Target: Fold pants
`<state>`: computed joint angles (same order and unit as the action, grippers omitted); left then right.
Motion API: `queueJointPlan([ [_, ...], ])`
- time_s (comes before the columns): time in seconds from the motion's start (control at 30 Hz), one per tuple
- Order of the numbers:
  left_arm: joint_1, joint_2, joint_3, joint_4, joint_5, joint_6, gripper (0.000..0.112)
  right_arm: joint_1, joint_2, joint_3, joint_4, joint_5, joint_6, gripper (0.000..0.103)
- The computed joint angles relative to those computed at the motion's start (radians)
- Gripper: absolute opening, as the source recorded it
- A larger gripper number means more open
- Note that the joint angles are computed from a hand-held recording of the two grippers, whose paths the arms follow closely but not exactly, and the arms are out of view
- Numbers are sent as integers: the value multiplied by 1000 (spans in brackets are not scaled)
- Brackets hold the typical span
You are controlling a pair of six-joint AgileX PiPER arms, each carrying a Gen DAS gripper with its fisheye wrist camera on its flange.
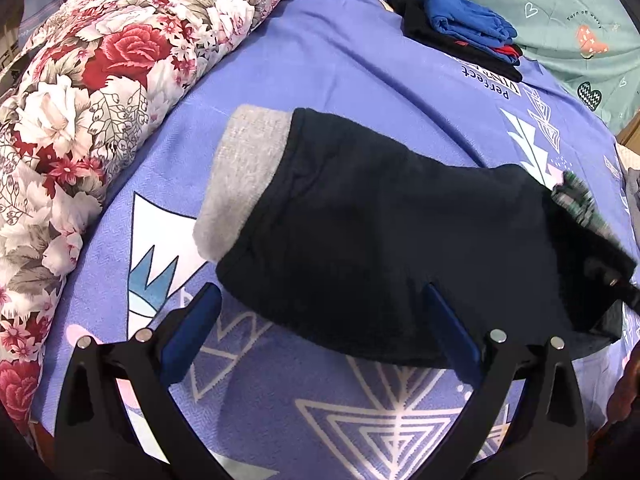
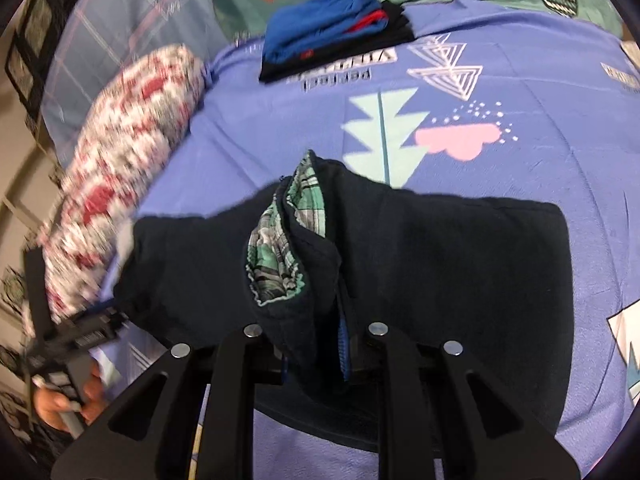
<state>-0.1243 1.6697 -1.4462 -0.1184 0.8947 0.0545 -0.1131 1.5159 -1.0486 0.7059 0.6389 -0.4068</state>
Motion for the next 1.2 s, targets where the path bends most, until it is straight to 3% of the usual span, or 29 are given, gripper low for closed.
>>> queueJointPlan([
  [0.1, -12, -6, -6, 16, 3, -13, 101, 20, 23, -18, -34, 15, 6, 30],
  [0.17, -22, -13, -10, 26, 7, -17, 101, -12, 33, -19, 76, 67, -82, 53],
  [0.23, -32, -26, -11, 41, 10, -28, 101, -59, 51, -27, 200, 170, -175, 61],
  [0.37, -56, -60, -5, 67, 15, -52, 101, -159, 51, -2, 372, 333, -322, 61],
  [0.4, -66, -67, -3, 76, 16, -58, 101, -182, 32, 13, 382, 339, -331, 60],
  [0.43, -74, -71, -4, 83, 18, -61, 101, -193, 6, 27, 369, 318, -322, 53],
  [0.47, -88, -76, -7, 95, 21, -71, 101, -211, -11, 39, 361, 299, -325, 39],
  [0.53, -112, -78, -16, 109, 24, -80, 101, -272, -26, 48, 328, 282, -312, 25],
  [0.57, -130, -78, -24, 117, 27, -88, 101, -291, -27, 51, 312, 270, -299, 23],
  [0.77, -238, -50, -83, 154, 43, -119, 101, -448, 15, 28, 226, 168, -283, 22],
  [0.93, -310, -21, -126, 197, 61, -156, 101, -446, 163, -53, 152, 134, -230, 22],
  [1.03, -329, -11, -141, 213, 75, -170, 101, -474, 174, -57, 193, 181, -252, 24],
  [1.2, -327, 6, -173, 186, 99, -155, 101, -542, 42, 41, 222, 310, -415, 24],
])
